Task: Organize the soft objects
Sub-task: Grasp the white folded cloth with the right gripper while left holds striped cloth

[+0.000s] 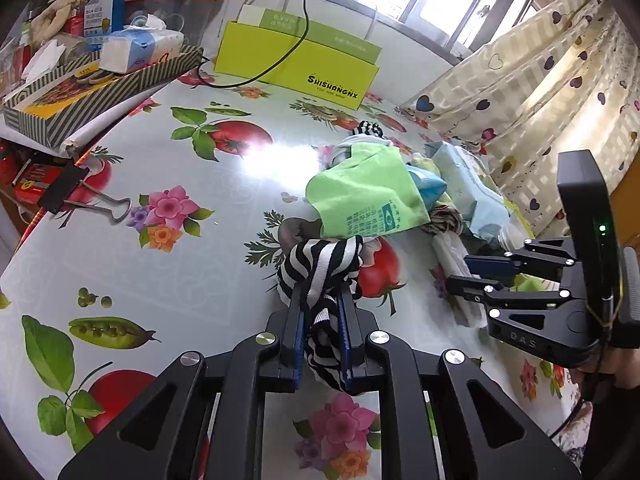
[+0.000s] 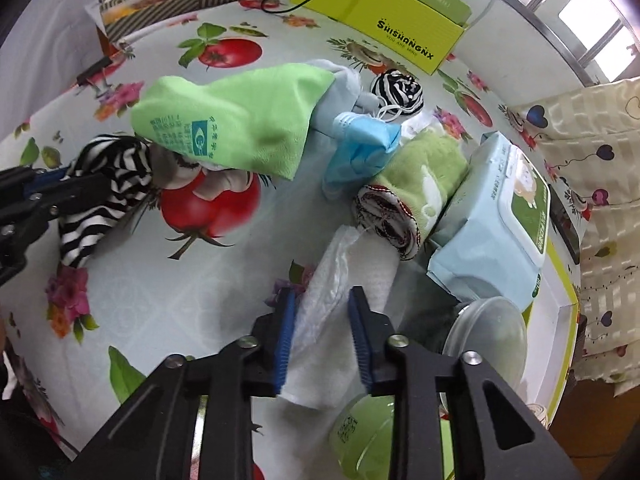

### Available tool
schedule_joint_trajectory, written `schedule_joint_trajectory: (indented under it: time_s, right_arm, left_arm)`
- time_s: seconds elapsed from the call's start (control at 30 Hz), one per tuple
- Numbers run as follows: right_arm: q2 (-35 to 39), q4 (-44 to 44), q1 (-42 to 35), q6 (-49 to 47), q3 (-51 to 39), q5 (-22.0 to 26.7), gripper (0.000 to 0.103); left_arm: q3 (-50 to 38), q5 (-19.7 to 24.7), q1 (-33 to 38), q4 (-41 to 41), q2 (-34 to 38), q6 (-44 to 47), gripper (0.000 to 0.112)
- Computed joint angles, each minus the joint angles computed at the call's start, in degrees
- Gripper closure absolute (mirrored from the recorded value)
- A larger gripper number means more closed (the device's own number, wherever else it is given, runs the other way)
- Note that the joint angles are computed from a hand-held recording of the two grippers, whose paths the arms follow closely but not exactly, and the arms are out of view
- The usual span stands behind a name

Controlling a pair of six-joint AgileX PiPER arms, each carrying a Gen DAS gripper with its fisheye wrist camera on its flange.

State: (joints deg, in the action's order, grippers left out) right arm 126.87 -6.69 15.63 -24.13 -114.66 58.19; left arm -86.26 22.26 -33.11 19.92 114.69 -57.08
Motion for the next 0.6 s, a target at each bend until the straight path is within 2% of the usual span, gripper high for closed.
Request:
schedule_joint_trajectory:
  time_s: [0.03,0.13,0.33,0.47,0.6]
  right_arm:
    - [-0.1,0.3,0.0,-0.1,0.1,-0.1,0.093]
    - [-1.7,1.1,0.1,-0.4,3.3,-3.0,0.094]
    - [-8.2,10.3,-2.0,-5.0,11.9,-10.8,0.095]
    - [-14.3,23.0,-4.5,-13.8,19.5,-15.7,0.095]
    - [-19.3,37.0,-7.3,-25.0,25.3,-16.9,0.095]
  left_arm:
    - [0.2,-0.2,0.0,-0.1,-0.2,0.2,0.098]
    - [1.2,-1.0,-0.1,0.6,-1.1,-0.2,0.098]
    - [2.8,-1.5,-0.5,4.3,-3.1,-3.7,0.098]
    - [2.6,-0.6,-1.4,7.3,-3.8,-6.1,0.098]
    - [1.3,0.8,-2.9,11.2,-4.4,-8.9,0.098]
